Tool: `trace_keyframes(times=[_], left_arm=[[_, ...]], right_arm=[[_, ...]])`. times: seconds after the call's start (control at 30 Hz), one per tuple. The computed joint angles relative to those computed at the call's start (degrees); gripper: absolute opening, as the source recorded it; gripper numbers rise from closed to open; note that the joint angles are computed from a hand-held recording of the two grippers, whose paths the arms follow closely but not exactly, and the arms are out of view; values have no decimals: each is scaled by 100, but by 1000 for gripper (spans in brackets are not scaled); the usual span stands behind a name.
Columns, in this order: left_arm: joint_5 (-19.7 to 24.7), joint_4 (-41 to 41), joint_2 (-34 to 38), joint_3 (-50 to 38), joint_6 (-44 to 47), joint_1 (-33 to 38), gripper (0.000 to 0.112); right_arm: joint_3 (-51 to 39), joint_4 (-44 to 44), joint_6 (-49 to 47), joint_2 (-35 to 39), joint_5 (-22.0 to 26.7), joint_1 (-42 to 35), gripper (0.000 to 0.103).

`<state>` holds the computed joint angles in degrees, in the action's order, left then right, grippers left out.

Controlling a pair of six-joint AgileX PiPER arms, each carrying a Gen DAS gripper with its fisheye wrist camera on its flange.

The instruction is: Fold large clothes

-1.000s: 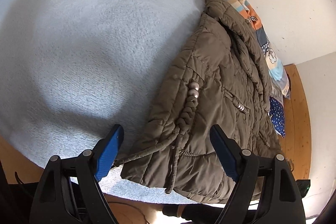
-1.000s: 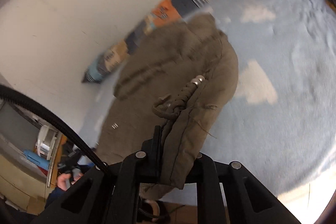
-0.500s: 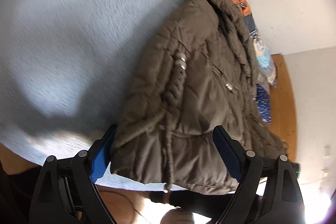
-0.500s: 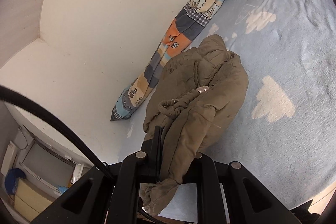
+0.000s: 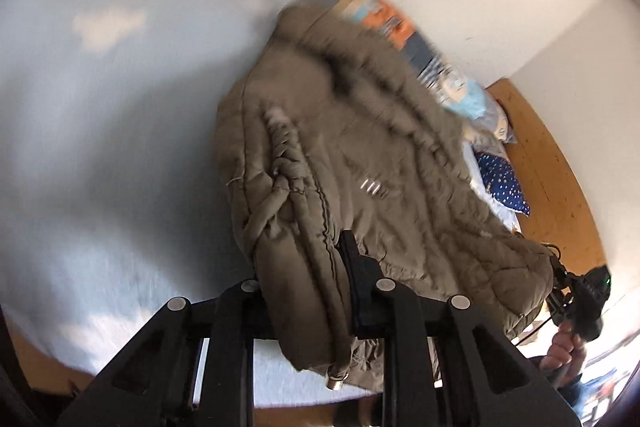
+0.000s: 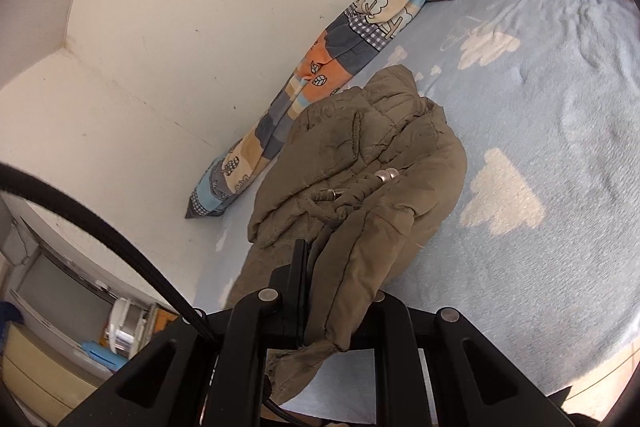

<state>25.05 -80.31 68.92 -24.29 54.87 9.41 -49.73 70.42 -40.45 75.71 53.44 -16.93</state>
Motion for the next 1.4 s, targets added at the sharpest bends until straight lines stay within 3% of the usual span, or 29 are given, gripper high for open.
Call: trace_keyframes(times=[0.1,0.23,0.4,0.73,0.9,1.17,1.4], left_arm=[[-155,-529,-355,57,475,-18,21],[-394,-1157,-468,38,959,-95,21],[-705,-1252,-550,0,1072,-292,21],[-1585,-277,-759,-5,324,-941,21],[-1760,216,-941,29,-165,-1071,21],[-1823,888,-1153,93,-863,-1109,21],[-1719,798,-1324,154,-788,-1030,21]], right_arm=[[-24,-407,140,-169,-333,200,13],[16,-434,59,-257,-354,141,13],[66,-448,2,-378,-375,93,12],[85,-651,102,-503,-605,294,13],[75,-690,102,-503,-616,302,13],[158,-619,2,-669,-515,192,13],[251,-662,154,-882,-533,195,13]])
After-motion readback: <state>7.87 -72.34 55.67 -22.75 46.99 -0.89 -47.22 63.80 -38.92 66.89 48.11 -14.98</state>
